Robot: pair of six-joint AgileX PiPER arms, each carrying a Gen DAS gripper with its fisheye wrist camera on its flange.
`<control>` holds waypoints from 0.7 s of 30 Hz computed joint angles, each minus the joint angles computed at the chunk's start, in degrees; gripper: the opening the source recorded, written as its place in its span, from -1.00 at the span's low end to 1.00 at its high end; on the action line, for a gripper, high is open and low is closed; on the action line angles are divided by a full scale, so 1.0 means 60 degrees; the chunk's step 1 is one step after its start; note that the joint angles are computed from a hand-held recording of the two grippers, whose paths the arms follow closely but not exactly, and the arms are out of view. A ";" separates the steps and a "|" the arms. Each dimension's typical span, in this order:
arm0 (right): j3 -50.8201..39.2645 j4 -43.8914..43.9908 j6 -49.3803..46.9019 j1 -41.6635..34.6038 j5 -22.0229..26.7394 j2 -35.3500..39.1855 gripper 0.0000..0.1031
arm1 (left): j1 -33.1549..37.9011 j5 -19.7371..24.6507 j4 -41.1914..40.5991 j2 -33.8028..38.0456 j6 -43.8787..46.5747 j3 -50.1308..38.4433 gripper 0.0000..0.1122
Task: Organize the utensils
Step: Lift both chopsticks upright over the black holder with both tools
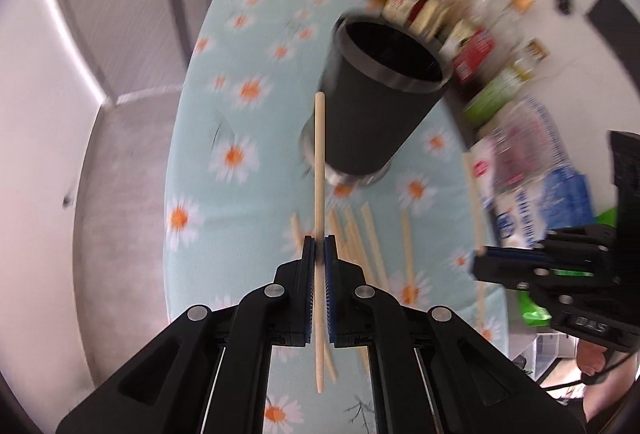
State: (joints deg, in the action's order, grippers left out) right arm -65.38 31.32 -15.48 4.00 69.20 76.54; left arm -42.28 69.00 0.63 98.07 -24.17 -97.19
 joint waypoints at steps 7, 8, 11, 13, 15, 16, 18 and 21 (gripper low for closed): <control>-0.1249 -0.0282 0.0847 0.0347 -0.0716 0.0211 -0.88 | 0.0098 -0.0715 -0.0260 0.0001 0.1421 -0.1284 -0.93; -0.1404 -0.0269 0.1022 0.0259 -0.0853 0.0222 -0.88 | 0.0180 -0.0876 -0.0431 0.0006 0.1735 -0.1387 -0.93; -0.1846 -0.0144 0.1246 0.0055 -0.1038 0.0357 -0.88 | 0.0288 -0.1534 -0.0767 -0.0051 0.2369 -0.1489 -0.93; -0.2188 -0.0056 0.1336 -0.0101 -0.1147 0.0480 -0.88 | 0.0429 -0.1706 -0.1016 0.0065 0.2770 -0.1790 -0.93; -0.2511 0.0059 0.1308 -0.0249 -0.1365 0.0626 -0.88 | 0.0558 -0.1948 -0.1193 0.0218 0.2968 -0.2014 -0.93; -0.2642 0.0097 0.1269 -0.0298 -0.1486 0.0704 -0.88 | 0.0692 -0.2091 -0.1435 0.0266 0.3175 -0.2081 -0.93; -0.2846 0.0187 0.1258 -0.0377 -0.1744 0.0837 -0.88 | 0.0924 -0.2360 -0.1923 0.0356 0.3498 -0.2151 -0.93; -0.3129 0.0206 0.1194 -0.0425 -0.2258 0.1057 -0.88 | 0.1137 -0.2993 -0.2537 0.0571 0.4006 -0.2229 -0.93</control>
State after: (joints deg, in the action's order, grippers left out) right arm -84.15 32.55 -8.32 1.45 55.65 82.88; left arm -35.46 51.04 -14.59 101.50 -0.13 -110.56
